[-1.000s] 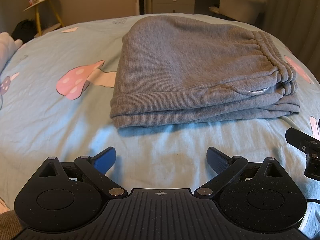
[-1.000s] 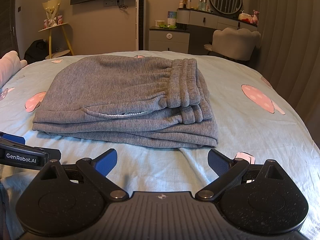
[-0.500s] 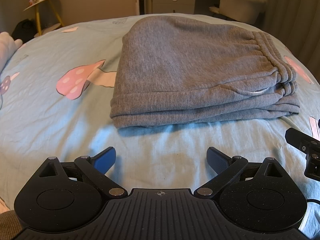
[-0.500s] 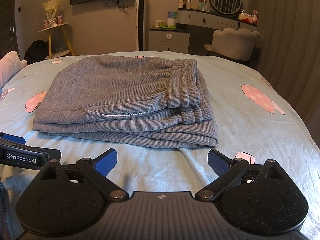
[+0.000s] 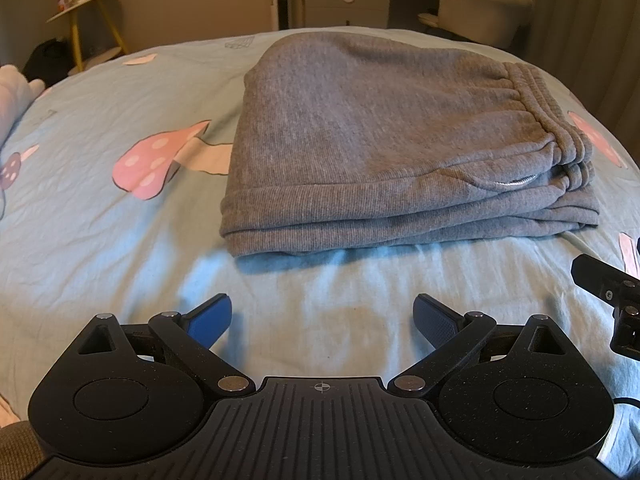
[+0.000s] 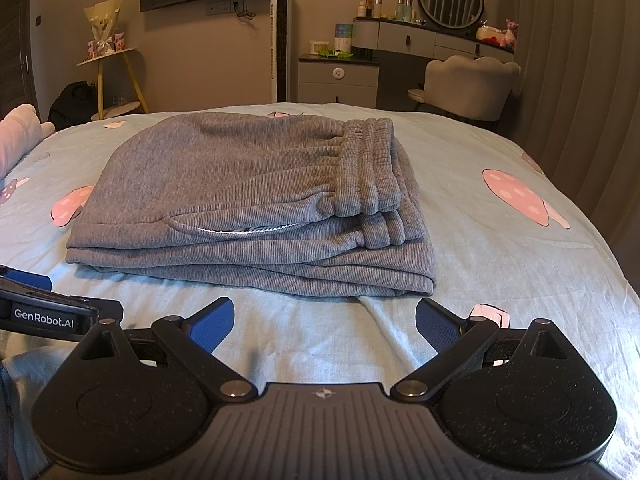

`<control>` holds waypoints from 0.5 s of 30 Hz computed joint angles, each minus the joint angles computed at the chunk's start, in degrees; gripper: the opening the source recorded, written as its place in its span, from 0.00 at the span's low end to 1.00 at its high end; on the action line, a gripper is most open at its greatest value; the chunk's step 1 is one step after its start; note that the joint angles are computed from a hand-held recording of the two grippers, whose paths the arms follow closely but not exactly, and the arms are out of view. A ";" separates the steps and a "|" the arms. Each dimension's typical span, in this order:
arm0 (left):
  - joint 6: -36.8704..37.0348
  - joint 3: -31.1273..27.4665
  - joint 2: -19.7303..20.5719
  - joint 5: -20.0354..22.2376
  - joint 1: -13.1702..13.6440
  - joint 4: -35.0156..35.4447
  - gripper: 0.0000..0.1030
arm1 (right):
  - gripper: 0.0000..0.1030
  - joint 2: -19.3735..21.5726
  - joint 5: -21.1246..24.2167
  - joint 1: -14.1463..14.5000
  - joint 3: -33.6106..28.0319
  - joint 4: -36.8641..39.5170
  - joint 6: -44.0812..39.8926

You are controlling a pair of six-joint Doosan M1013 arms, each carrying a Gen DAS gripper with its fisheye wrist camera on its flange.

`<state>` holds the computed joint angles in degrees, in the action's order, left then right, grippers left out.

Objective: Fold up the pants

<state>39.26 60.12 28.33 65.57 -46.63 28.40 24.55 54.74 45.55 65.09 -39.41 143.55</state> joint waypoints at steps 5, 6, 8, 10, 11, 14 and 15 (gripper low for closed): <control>-0.03 -0.05 0.02 0.03 0.00 -0.04 0.97 | 0.95 0.01 -0.05 0.00 -0.01 -0.04 0.20; -0.03 -0.05 0.02 0.03 0.00 -0.04 0.97 | 0.95 -0.04 -0.12 -0.01 0.06 -0.03 0.22; 0.02 -0.07 0.03 0.07 -0.01 -0.05 0.97 | 0.95 -0.03 -0.13 -0.02 0.05 0.01 0.23; 0.09 -0.16 0.07 0.15 -0.01 -0.08 0.97 | 0.95 -0.06 -0.09 0.03 0.07 -0.14 0.42; 0.03 -0.18 0.09 0.21 -0.04 0.02 0.97 | 0.95 -0.06 -0.12 0.02 0.07 -0.07 0.39; 0.11 -0.06 0.04 0.03 -0.03 0.13 0.97 | 0.95 -0.07 -0.12 0.03 0.10 -0.17 0.48; 0.07 -0.10 0.06 0.12 -0.05 0.15 0.97 | 0.95 -0.08 -0.11 0.02 0.10 -0.13 0.47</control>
<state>39.33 60.02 28.39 65.69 -46.69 28.55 24.47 54.63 45.56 65.19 -39.54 144.02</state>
